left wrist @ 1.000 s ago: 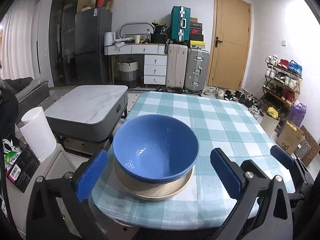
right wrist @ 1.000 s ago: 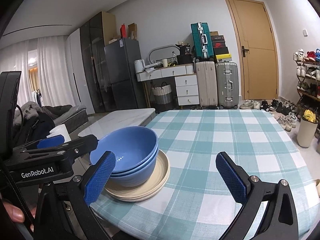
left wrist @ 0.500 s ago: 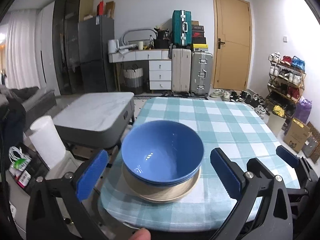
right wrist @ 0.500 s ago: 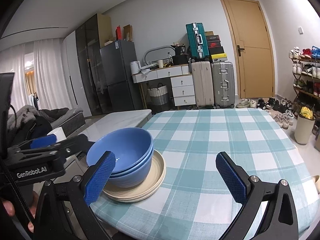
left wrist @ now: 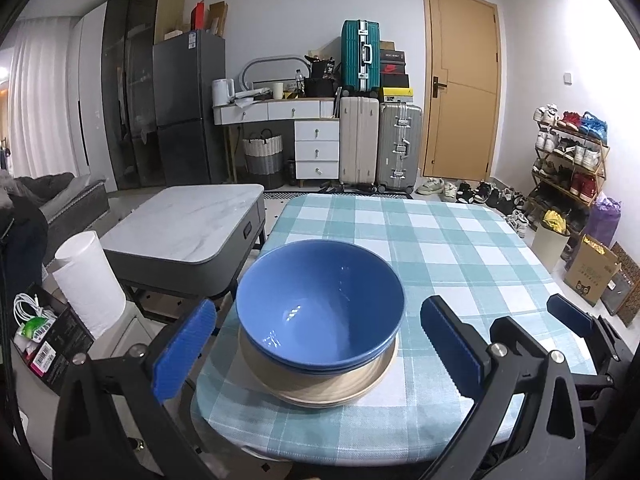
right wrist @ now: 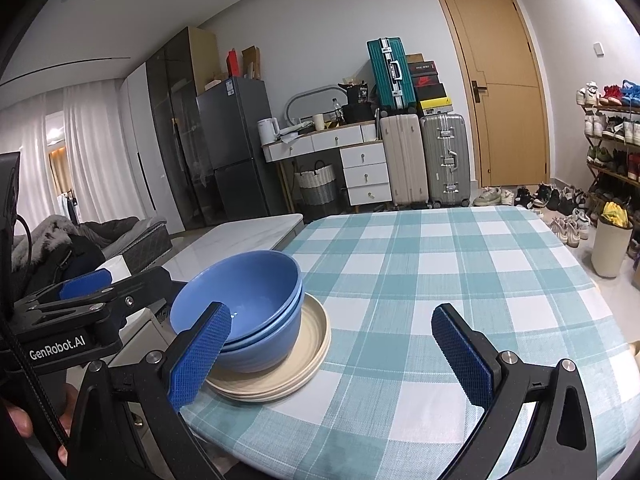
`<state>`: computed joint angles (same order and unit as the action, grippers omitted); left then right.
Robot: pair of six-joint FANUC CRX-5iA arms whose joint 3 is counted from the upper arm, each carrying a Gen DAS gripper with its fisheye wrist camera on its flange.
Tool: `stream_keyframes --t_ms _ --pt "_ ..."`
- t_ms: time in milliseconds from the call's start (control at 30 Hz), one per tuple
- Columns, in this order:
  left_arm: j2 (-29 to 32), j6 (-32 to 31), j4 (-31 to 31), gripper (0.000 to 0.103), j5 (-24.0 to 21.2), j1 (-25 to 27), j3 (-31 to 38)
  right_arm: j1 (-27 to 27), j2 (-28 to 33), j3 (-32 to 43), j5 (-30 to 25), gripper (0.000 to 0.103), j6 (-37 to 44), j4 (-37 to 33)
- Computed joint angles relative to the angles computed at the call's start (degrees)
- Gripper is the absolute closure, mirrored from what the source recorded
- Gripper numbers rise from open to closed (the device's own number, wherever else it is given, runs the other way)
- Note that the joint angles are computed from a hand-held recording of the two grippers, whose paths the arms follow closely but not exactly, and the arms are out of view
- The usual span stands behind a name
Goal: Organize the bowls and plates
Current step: 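Open both grippers and withdraw them from the stacked bowls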
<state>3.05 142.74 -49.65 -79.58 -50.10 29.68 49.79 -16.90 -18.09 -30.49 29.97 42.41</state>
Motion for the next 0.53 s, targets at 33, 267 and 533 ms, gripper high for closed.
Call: stream_keyframes --t_ms 33,267,533 --pt "0.16 -0.16 0.19 0.0 -0.27 0.12 0.16 0.04 0.1 0.06 -0.15 0.001 0.23 -0.15" --pt "0.82 -0.51 1.29 0.0 -0.73 0.97 0.37 0.0 0.05 -0.01 0.52 0.001 1.25 -1.89" --pt "2.52 -0.39 0.15 0.0 -2.62 0.69 1.7 -0.64 1.37 1.08 0.9 0.001 3.14 -4.98"
